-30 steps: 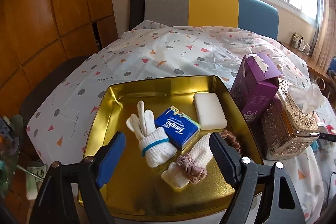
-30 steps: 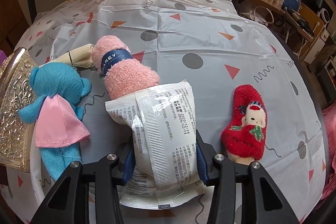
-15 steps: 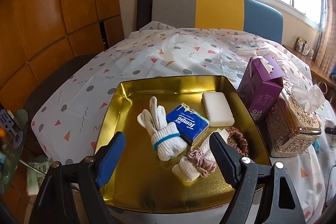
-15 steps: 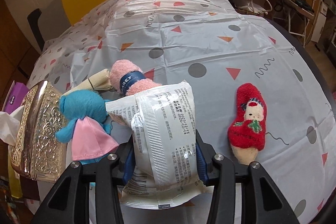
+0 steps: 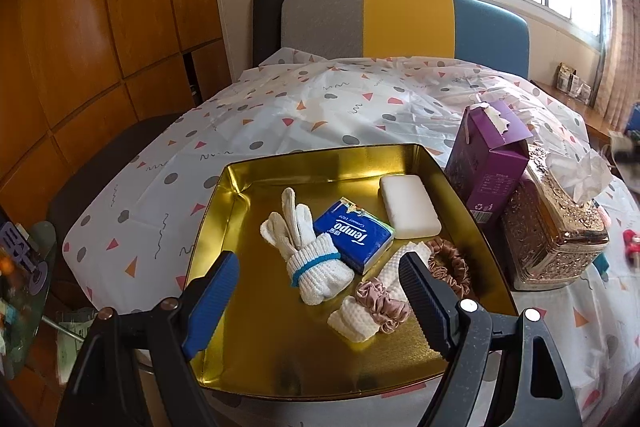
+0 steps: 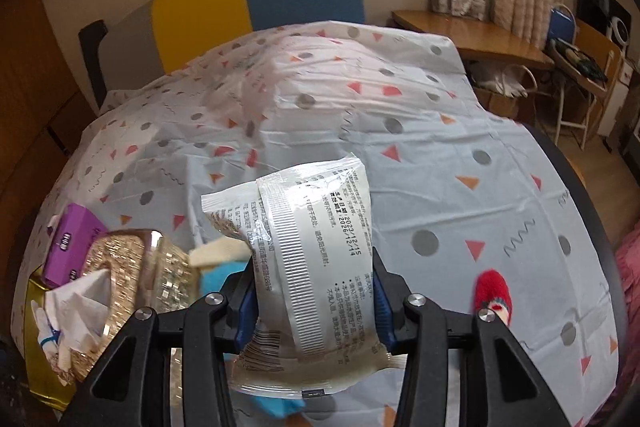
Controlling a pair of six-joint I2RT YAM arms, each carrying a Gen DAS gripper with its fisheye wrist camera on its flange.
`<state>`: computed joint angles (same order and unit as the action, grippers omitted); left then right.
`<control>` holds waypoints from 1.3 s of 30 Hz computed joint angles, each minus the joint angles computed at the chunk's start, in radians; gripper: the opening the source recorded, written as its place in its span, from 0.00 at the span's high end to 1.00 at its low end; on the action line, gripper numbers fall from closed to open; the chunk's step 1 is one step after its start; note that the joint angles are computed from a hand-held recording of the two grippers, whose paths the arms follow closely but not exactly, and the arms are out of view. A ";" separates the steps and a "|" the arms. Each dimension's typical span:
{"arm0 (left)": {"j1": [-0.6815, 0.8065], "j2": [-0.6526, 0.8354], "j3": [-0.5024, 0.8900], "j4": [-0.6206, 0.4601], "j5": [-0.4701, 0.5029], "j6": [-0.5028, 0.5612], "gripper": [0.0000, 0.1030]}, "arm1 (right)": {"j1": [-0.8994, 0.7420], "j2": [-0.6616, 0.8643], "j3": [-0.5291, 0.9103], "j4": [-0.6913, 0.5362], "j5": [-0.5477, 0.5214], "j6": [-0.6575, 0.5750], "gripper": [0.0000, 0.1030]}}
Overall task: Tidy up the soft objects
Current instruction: 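Carry the white wipes packet into the gold tray and open the right gripper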
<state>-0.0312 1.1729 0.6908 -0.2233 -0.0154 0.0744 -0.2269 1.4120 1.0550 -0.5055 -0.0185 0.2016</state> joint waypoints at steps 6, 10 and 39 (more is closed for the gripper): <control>0.009 -0.019 -0.010 0.001 0.002 0.010 0.20 | 0.261 0.098 0.231 -0.056 0.082 0.012 0.55; 0.021 -0.028 -0.017 0.005 0.004 0.020 0.20 | 0.436 0.164 0.351 -0.074 0.120 -0.004 0.55; 0.208 -0.118 -0.058 0.015 0.054 0.064 0.20 | 0.862 0.733 0.671 -0.108 0.050 0.091 0.42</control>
<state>0.1765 1.0547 0.6325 -0.2082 0.0391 0.1380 0.6355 2.1450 1.7257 -0.6139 0.0318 0.2923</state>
